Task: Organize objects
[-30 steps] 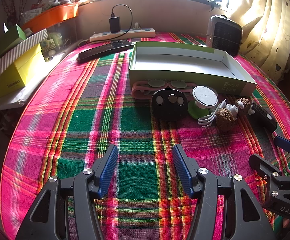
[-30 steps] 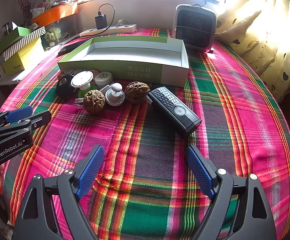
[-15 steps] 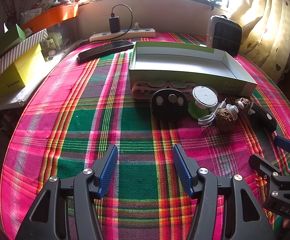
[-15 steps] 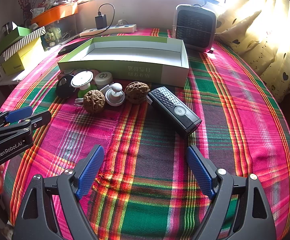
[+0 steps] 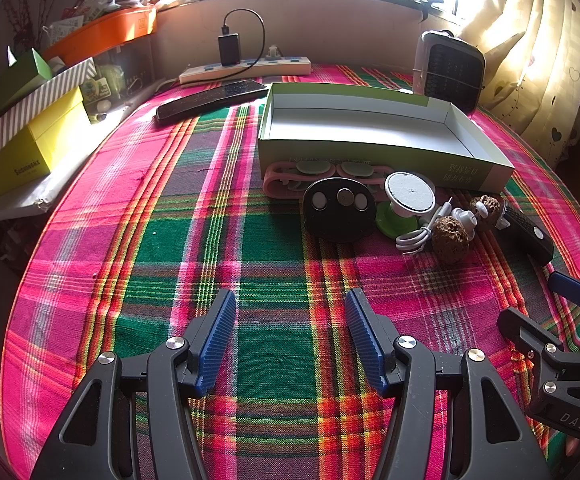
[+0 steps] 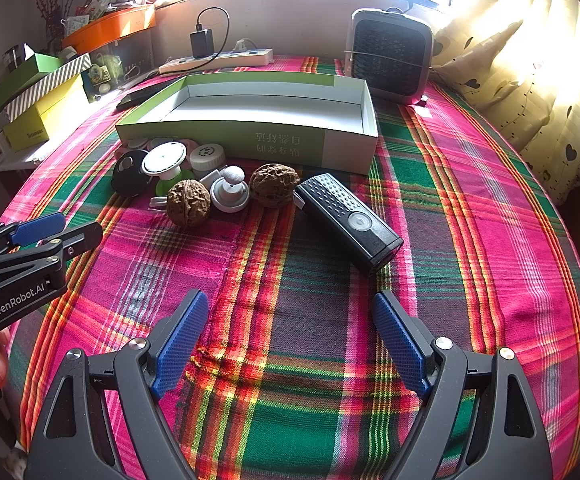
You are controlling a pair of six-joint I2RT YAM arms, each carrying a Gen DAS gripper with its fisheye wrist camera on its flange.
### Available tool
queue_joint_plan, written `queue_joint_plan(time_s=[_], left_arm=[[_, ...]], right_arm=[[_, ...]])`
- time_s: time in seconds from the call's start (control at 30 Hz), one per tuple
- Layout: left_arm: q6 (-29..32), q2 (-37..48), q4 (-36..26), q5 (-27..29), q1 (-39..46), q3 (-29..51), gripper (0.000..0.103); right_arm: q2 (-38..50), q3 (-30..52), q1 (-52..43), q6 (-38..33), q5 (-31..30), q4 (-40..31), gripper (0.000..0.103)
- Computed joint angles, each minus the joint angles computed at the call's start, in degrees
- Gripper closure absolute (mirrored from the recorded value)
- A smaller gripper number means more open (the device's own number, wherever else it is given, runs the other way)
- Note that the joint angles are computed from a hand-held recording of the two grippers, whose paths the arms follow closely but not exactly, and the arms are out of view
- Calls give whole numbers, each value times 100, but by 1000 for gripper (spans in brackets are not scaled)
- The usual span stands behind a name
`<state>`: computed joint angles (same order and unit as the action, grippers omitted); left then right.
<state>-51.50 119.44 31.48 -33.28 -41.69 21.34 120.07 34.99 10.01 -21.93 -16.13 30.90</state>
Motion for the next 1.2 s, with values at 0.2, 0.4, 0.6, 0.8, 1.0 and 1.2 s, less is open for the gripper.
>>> queue_joint_plan(time_s=[0.2, 0.4, 0.6, 0.8, 1.0, 1.2], left_arm=[[2, -1, 1, 0, 1, -2, 46], [194, 22, 287, 125, 55, -92, 47], [1031, 34, 1202, 683, 634, -429, 47], [1599, 57, 1756, 1317, 1158, -533, 47], [2047, 112, 1867, 1868, 1508, -338, 47], [2259, 132, 1681, 2103, 1786, -74, 47]], right_arm=[[-26, -8, 7, 5, 2, -17, 19], [-14, 120, -229, -412, -338, -273, 19], [-15, 227, -451, -587, -428, -385, 19], [38, 560, -607, -687, -351, -658, 19], [193, 961, -528, -979, -274, -1047, 19], [373, 1371, -441, -1061, -375, -1389, 19]])
